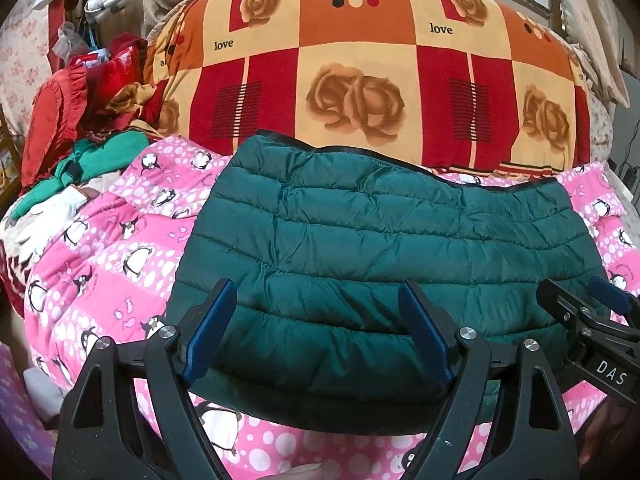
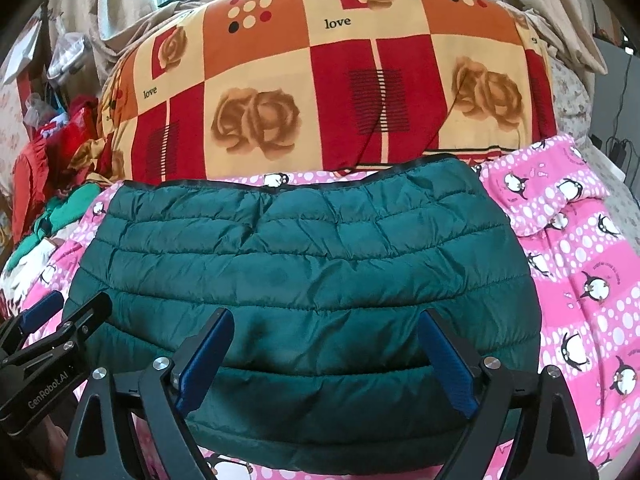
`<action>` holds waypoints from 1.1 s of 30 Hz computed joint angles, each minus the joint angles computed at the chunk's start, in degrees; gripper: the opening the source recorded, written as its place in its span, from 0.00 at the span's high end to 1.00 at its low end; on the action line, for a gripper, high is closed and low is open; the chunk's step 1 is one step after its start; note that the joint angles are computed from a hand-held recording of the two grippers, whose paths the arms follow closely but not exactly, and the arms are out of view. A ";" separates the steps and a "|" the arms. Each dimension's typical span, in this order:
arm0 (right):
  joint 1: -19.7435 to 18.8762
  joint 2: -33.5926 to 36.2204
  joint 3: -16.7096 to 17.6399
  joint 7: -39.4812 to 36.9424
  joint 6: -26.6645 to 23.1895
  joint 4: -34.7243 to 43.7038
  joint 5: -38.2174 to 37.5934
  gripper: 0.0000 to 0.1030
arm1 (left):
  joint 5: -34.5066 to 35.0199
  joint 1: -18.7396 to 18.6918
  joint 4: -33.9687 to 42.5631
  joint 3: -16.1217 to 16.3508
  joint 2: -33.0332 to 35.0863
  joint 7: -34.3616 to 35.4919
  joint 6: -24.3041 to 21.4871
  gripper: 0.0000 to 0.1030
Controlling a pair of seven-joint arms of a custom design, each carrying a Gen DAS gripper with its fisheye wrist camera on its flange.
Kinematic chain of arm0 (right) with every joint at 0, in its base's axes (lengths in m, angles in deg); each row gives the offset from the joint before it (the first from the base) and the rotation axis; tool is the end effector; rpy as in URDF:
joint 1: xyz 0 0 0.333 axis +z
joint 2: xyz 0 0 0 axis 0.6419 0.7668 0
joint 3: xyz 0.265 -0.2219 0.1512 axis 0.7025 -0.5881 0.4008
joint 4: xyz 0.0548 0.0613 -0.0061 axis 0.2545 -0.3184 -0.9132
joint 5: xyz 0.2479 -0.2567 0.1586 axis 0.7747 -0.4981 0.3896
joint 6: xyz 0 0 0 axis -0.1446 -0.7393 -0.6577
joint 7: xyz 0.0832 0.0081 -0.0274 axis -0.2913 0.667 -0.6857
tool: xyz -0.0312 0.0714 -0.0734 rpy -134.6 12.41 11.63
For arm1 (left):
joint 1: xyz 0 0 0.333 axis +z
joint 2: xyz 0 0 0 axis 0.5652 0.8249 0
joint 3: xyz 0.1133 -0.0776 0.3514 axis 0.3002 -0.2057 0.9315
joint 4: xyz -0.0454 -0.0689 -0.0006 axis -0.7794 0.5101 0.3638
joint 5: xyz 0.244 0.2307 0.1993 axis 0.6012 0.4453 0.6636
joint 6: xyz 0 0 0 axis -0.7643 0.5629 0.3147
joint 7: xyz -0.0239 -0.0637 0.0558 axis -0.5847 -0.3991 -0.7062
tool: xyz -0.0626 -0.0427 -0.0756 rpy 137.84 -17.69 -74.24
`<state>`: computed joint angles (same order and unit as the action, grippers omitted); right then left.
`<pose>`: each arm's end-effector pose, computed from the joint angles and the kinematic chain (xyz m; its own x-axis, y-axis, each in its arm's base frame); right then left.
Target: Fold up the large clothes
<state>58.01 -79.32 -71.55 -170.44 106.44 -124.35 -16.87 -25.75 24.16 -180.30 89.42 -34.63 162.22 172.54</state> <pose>0.4159 0.2693 0.5443 -0.3434 -0.9352 -0.0862 -0.6079 0.2913 -0.7387 0.4932 -0.0507 0.5703 -0.2904 -0.9569 0.0074 -0.6352 0.1870 -0.7494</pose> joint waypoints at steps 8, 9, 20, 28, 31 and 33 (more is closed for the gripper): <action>0.09 0.02 -0.12 -0.66 -0.06 0.06 0.25 0.11 | -1.35 -0.29 0.16 0.40 0.07 0.78 -0.26 0.19; 0.09 0.02 -0.11 -0.75 -0.08 0.06 0.29 0.11 | -1.50 -0.29 0.20 0.44 0.09 0.82 -0.45 0.19; 0.11 0.29 -0.30 -1.29 0.30 -0.06 0.63 0.11 | -1.79 0.62 0.31 -0.30 0.47 0.54 -1.50 0.19; 0.16 0.52 -0.22 -1.01 0.06 0.08 0.52 0.11 | -1.64 0.75 0.24 -0.41 0.52 0.40 -1.58 0.19; 0.25 0.53 -0.41 -1.37 0.45 -0.04 1.04 0.11 | -1.65 0.77 0.23 -0.44 0.51 0.42 -1.54 0.19; 0.24 0.59 -0.45 -1.48 0.61 -0.11 1.24 0.11 | -1.66 0.76 0.23 -0.44 0.51 0.42 -1.60 0.19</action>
<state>58.25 -78.73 -72.00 -171.92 107.05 -124.46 -15.63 -27.41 24.92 -180.07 88.98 -34.13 162.63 170.95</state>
